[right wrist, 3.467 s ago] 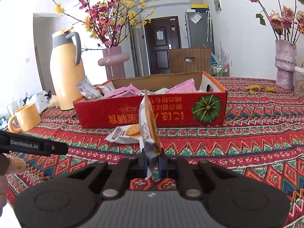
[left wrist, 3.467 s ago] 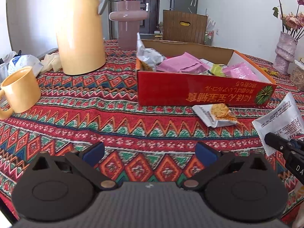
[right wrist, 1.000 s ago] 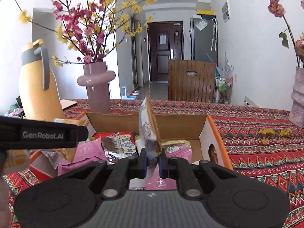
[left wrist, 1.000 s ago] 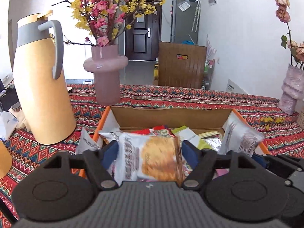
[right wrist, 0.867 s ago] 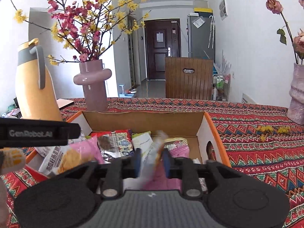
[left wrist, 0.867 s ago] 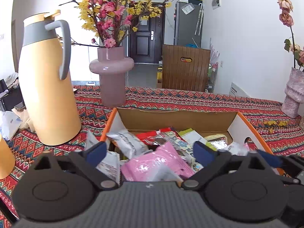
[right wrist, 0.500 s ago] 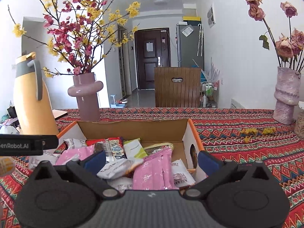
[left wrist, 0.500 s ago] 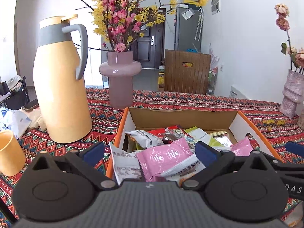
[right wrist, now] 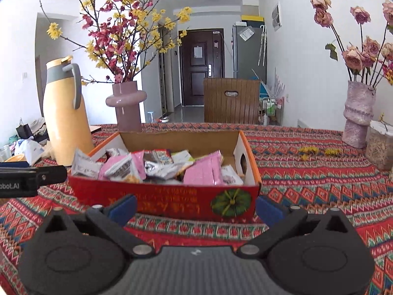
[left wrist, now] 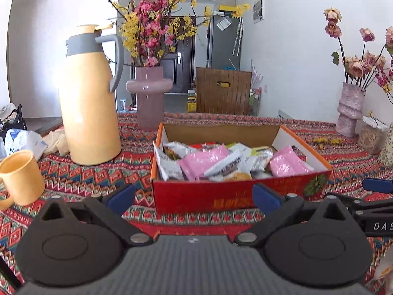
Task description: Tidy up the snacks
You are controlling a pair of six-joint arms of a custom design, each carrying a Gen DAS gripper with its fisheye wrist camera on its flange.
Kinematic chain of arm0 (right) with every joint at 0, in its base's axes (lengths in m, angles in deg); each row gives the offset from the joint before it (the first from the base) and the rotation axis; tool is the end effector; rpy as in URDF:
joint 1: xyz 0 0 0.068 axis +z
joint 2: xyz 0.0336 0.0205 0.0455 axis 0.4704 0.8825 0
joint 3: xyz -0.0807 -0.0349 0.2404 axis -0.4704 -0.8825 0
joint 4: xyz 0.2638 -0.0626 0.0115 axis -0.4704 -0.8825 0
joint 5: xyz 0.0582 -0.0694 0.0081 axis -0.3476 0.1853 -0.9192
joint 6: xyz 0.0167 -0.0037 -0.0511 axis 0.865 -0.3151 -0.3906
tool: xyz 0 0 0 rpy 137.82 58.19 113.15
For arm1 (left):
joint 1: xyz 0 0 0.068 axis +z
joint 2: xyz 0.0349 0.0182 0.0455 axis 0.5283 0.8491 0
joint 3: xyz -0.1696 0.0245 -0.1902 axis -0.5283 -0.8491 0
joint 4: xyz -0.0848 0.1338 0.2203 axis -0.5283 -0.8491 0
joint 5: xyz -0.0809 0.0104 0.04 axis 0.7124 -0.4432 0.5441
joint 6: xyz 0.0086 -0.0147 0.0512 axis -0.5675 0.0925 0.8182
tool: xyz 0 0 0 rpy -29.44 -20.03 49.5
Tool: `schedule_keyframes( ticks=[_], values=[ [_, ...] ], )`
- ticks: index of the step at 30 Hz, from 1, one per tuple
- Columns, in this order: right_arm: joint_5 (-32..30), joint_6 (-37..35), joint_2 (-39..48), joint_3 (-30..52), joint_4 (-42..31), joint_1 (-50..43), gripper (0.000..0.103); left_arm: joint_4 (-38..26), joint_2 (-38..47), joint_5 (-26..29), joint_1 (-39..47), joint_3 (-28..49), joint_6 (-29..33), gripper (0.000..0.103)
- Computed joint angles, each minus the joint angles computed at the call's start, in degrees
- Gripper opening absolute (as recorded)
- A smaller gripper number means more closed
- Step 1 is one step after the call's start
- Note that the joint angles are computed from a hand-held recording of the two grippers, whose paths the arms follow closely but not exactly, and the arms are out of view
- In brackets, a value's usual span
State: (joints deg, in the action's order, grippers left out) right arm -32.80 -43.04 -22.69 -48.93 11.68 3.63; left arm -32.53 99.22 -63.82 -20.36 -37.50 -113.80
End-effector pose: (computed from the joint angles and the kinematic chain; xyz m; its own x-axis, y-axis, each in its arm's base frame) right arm 0.1890 -0.0605 0.1466 -0.4514 -0.1307 -0.8827 -0.3594 0.9320 0.0458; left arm 0.1314 -0.1245 0.1666 -0.4427 -0.1089 -0.8900 -0.1672 0.9852 -0.0374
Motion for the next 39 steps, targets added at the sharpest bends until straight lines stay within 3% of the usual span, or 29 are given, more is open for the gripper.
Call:
schedule_keyframes(
  ticks=[7, 14, 39],
  values=[
    [-1.82, -4.85, 0.28, -1.96, -4.64, -3.79, 0.103, -5.89, 0.3, -0.79, -5.86, -2.36, -9.58, 0.103],
    [-2.95, -7.83, 2.0, -2.86, -6.34, -6.37, 0.103, -8.78, 1.93, -0.4, -9.15, -3.04, -15.41, 0.103],
    [-3.14, -8.82, 2.71, -3.25, -7.16, -7.26, 0.103, -9.78, 3.22, -0.53, -10.77, -2.84, -18.7, 0.103]
  ],
)
